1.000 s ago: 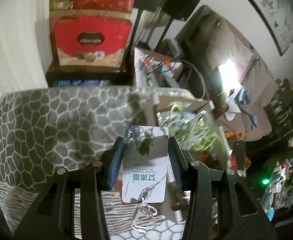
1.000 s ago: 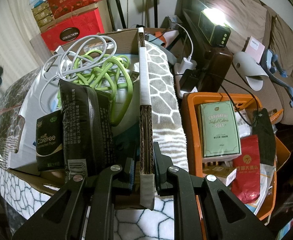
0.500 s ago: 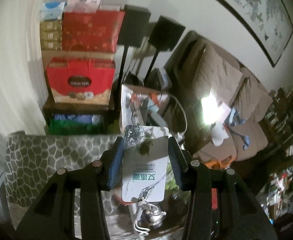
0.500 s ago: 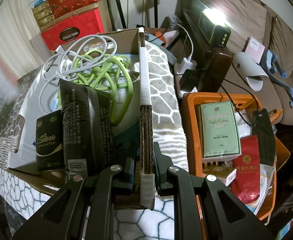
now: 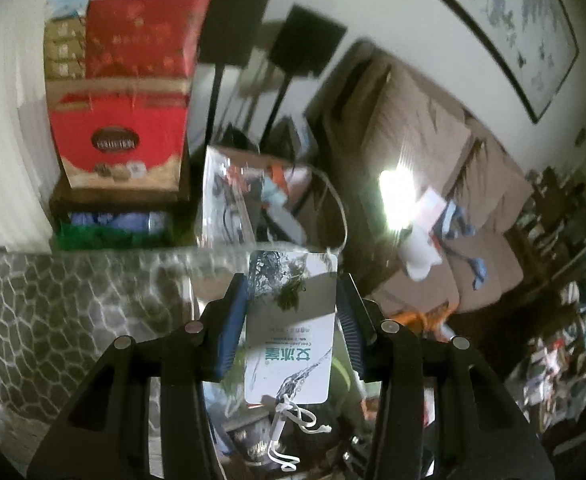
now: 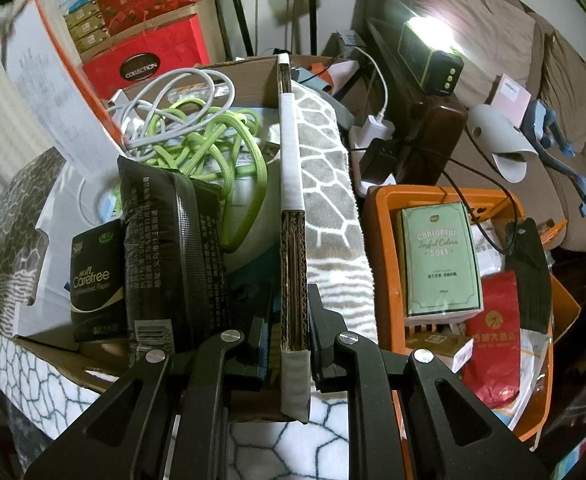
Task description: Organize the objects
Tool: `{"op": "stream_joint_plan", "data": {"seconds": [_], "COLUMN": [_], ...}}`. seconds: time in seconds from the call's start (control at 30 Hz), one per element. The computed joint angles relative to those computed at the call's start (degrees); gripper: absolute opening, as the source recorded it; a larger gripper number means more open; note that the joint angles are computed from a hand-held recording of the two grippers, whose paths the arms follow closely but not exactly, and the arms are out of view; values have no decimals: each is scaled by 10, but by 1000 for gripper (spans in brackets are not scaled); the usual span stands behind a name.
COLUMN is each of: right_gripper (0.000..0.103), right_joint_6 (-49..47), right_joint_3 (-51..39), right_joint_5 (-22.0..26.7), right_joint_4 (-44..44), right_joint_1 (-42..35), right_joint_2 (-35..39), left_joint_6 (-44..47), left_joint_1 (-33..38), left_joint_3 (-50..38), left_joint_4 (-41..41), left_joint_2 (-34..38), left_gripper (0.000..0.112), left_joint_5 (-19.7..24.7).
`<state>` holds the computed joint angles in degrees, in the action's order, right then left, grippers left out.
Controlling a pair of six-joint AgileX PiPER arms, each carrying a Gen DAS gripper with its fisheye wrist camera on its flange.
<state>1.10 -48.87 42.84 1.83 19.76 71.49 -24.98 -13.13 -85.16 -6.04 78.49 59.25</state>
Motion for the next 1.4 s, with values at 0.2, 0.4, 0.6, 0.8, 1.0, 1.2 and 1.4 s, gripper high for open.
{"op": "stream_joint_plan", "data": {"seconds": [0.2, 0.4, 0.6, 0.8, 1.0, 1.2, 1.4], "right_gripper": [15, 15, 16, 16, 16, 17, 17], "right_joint_6": [2, 4, 5, 8, 5, 7, 8], "right_joint_3": [1, 2, 1, 4, 5, 5, 4], "right_joint_5": [-2, -1, -2, -5, -5, -6, -6], "right_joint_4": [0, -2, -2, -3, -1, -1, -2], "right_joint_1": [2, 2, 4, 6, 5, 5, 6], "right_joint_2": [0, -1, 1, 1, 0, 0, 1], "left_joint_6": [-8, -25, -36, -48, -48, -11, -20], "left_joint_1": [-43, -76, -104, -147, -132, -95, -86], "left_joint_3": [74, 144, 200, 208, 201, 201, 221], "left_joint_4": [5, 15, 23, 58, 55, 31, 59], "left_joint_2": [-10, -25, -46, -27, -24, -58, -123], "left_gripper": [42, 42, 42, 42, 61, 72, 91], "left_joint_5": [-4, -22, -42, -27, -20, -2, 6]}}
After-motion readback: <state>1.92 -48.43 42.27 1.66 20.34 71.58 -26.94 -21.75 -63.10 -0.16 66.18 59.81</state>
